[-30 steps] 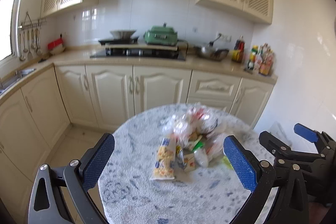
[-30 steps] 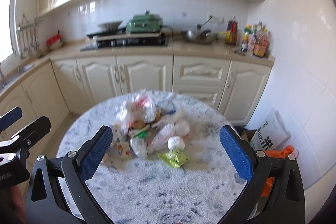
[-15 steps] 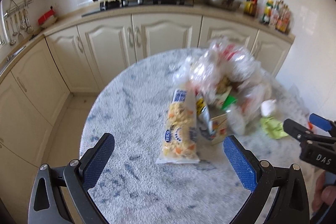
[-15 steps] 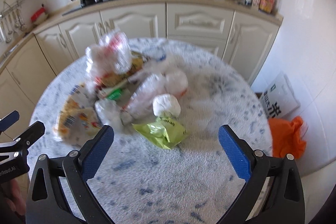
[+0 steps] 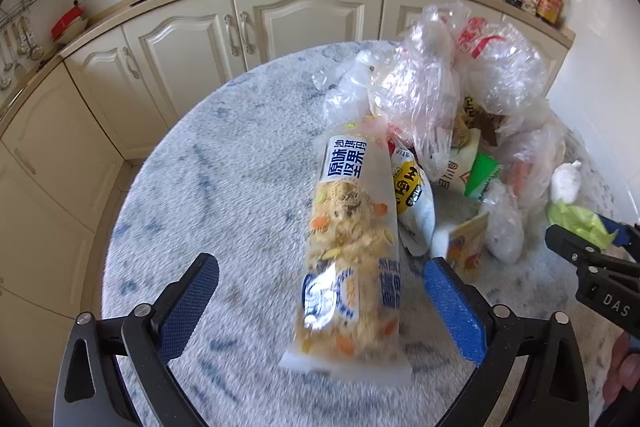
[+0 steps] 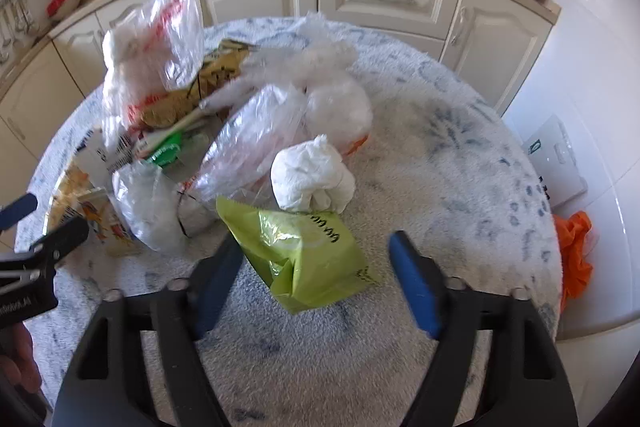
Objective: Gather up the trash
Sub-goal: 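Grasp the snack bag with the left tool while the right tool grasps the green wrapper, then carry both items to the blue bin and open both tools over it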
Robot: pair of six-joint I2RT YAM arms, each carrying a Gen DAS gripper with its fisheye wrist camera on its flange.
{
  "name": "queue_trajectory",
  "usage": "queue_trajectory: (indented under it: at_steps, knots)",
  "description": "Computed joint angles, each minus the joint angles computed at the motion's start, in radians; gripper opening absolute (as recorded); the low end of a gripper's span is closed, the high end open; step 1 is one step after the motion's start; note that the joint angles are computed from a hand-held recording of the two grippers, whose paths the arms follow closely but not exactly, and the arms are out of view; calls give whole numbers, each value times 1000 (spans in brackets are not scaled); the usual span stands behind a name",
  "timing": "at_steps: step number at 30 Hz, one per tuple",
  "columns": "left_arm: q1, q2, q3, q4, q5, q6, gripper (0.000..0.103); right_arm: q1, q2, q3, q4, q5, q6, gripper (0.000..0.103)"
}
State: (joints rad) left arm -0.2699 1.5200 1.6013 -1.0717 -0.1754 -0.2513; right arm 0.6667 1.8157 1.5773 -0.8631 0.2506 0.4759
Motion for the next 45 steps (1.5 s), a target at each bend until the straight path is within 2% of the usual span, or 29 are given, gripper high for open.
queue_trajectory:
  at_steps: [2, 3, 6, 7, 8, 14, 19, 24, 27, 32, 38, 39, 43, 45]
  knots:
    - [10, 36, -1, 15, 36, 12, 72, -5, 1, -11, 13, -16, -1, 57]
    - [21, 36, -12, 22, 52, 19, 73, -6, -7, -26, 27, -12, -5, 53]
    - [21, 31, -36, 67, 57, 33, 55, -20, -36, -65, 67, -31, -13, 47]
    - [23, 29, -40, 72, 63, 35, 42, -27, -45, -77, 77, -41, -14, 45]
    - [28, 31, -36, 68, 80, 34, 37, -33, -58, -94, 92, -50, -16, 42]
    - [53, -5, -80, 69, 115, 16, 35, -50, -135, -187, 160, -88, -18, 40]
    - [57, -111, -157, 55, 108, -26, 35, -52, -218, -264, 208, -120, -11, 40]
    - [-7, -238, -194, 30, 65, -86, 35, -30, -310, -320, 221, -114, -7, 40]
    - [-86, -291, -155, -21, 26, -140, 35, -22, -380, -348, 218, -109, -10, 40]
    - [-286, -379, -126, -80, -83, -245, 35, -19, -521, -394, 192, -81, -28, 40]
    - [-634, -344, -13, -98, -286, -374, 35, -69, -734, -461, 127, -61, -46, 40]
    - [-711, -320, 12, -87, -324, -392, 35, -92, -782, -475, 108, -56, -52, 40]
    - [-874, -229, 54, 4, -373, -387, 35, -219, -946, -519, 37, -75, -93, 40]
    - [-961, -165, 77, 59, -385, -385, 35, -349, -1038, -540, -14, -125, -146, 40]
